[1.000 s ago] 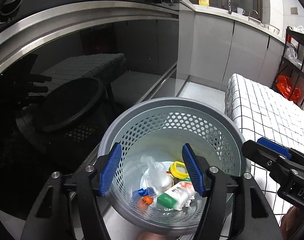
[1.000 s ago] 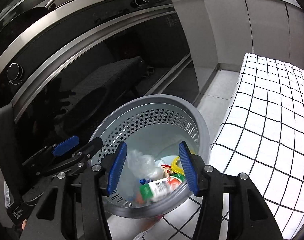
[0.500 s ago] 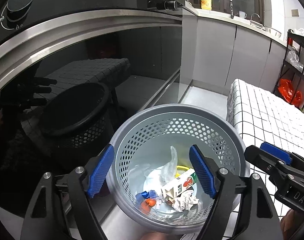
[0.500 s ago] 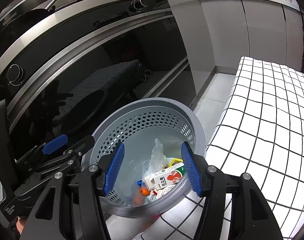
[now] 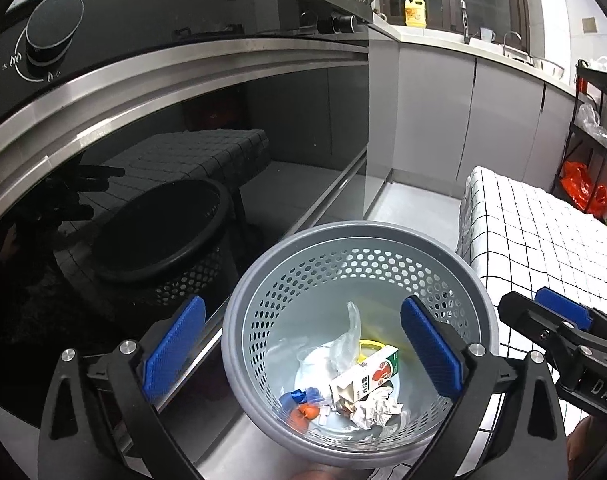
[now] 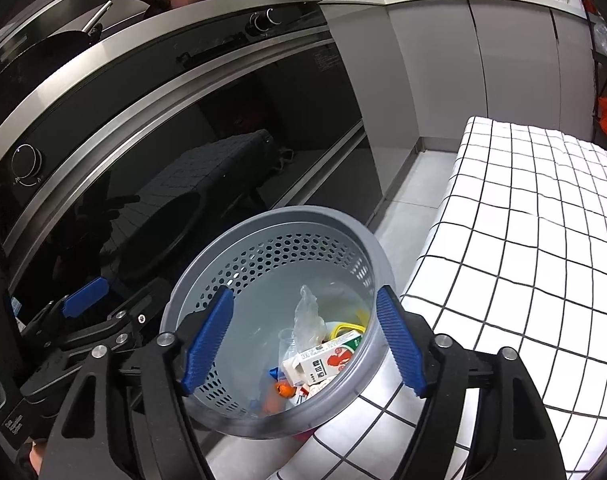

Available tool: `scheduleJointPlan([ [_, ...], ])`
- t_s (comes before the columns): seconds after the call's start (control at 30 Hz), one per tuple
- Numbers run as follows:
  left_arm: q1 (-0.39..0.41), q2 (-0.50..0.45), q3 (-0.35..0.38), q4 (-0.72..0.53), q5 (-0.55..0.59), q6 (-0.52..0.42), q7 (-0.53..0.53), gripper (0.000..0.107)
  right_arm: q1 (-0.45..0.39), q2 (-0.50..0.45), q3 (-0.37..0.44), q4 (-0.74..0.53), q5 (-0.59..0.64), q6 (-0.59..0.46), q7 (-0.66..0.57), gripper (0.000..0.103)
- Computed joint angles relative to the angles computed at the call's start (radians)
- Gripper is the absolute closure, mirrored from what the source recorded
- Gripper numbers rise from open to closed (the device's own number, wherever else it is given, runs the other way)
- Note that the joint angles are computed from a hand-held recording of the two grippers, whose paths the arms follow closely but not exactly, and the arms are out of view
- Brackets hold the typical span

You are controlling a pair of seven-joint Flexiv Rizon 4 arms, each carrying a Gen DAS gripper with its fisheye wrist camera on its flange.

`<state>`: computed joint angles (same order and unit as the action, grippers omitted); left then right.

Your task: Collect trash

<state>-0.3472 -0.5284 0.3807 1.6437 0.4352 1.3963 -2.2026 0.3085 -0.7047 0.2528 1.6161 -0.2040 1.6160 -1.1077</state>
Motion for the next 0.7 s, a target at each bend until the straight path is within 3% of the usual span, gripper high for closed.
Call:
scheduleJointPlan([
  [0.23,0.002,0.009,-0.005,-0.002,0.012,-0.021,-0.006,0.010,0.031,0.014,-0.045,0.016,-0.003,0.017,0.021,0.027],
  [0.7,0.008,0.019,-0.004,-0.002,0.042,-0.020,-0.040,0.010,0.167,0.067,-0.230,0.091,-0.036,0.082,0.083,0.027],
])
